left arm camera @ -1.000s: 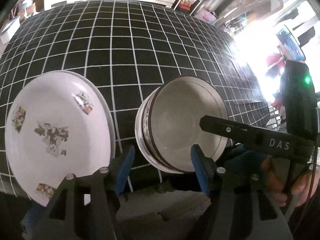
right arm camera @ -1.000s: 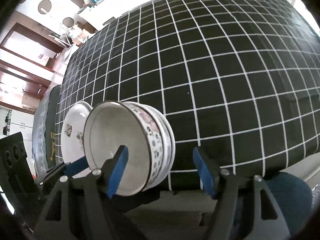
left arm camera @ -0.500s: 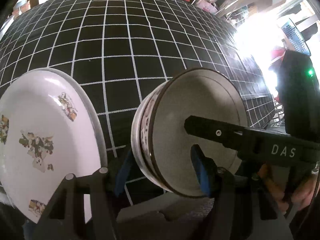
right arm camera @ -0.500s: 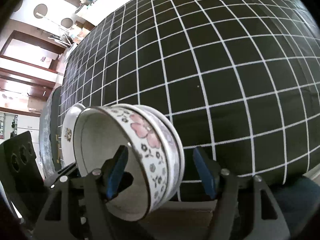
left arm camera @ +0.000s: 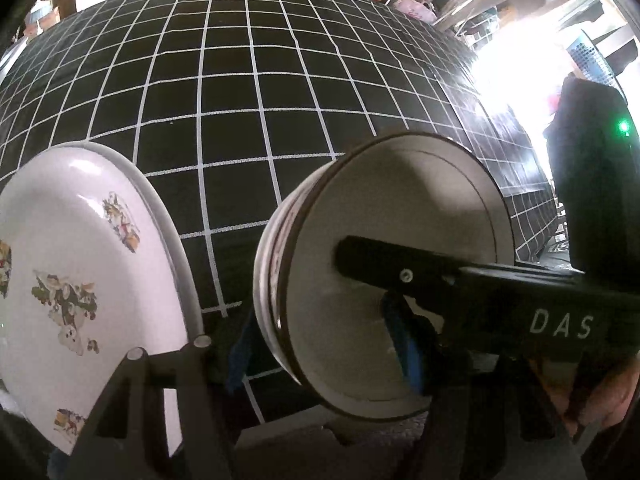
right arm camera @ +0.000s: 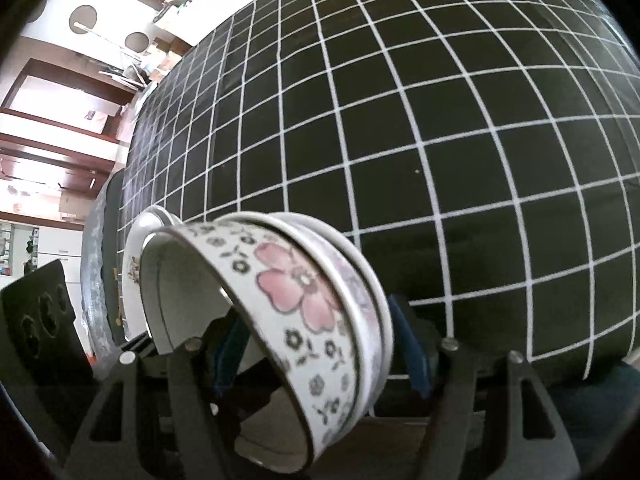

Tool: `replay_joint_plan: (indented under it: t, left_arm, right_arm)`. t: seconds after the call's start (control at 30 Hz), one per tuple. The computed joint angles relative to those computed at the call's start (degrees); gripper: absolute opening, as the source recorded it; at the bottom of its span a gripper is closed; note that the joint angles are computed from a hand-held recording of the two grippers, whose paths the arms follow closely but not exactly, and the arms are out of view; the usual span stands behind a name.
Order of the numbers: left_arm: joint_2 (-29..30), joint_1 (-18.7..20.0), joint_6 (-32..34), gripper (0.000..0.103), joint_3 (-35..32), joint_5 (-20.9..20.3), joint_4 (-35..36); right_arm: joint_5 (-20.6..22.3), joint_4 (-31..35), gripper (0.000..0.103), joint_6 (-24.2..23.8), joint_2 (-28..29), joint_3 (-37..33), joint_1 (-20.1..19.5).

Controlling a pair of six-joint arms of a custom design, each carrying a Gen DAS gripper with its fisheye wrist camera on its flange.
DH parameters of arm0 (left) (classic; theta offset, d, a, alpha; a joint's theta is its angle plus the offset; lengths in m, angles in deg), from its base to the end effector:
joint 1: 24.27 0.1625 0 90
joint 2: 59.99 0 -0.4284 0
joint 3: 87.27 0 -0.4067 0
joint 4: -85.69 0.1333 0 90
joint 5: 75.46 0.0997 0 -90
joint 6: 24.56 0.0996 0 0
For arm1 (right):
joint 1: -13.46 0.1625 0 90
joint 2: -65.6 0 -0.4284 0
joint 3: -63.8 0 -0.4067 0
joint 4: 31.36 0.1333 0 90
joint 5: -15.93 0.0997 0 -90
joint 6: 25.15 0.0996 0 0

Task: Organize plates and bowls
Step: 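Lift the bowl stack with both tools onto the plate stack and release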

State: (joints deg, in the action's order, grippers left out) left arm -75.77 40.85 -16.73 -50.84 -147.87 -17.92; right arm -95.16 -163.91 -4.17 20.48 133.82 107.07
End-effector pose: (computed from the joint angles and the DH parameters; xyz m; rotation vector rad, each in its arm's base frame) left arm -0.2221 -0.8672 0.0291 0.8193 2.6966 0.1068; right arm 0.1473 -0.7867 0.2365 -0.5027 -2.7552 0.5356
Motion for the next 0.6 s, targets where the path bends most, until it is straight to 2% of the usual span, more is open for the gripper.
replay_joint_plan:
  t: [0.2,0.6]
  left_arm:
    - [0.4,-0.4,0.3,0.065,0.5,0.8,-1.7]
    - [1.5,-1.9,-1.1,0.066,0.8,2.6,-4.1]
  right_arm:
    - [0.0,-1.3,0.071,-0.7,0.3,0.1,0.1]
    - [-1.9,-0.2,0.069,0.2,0.7,-0.5,0.7]
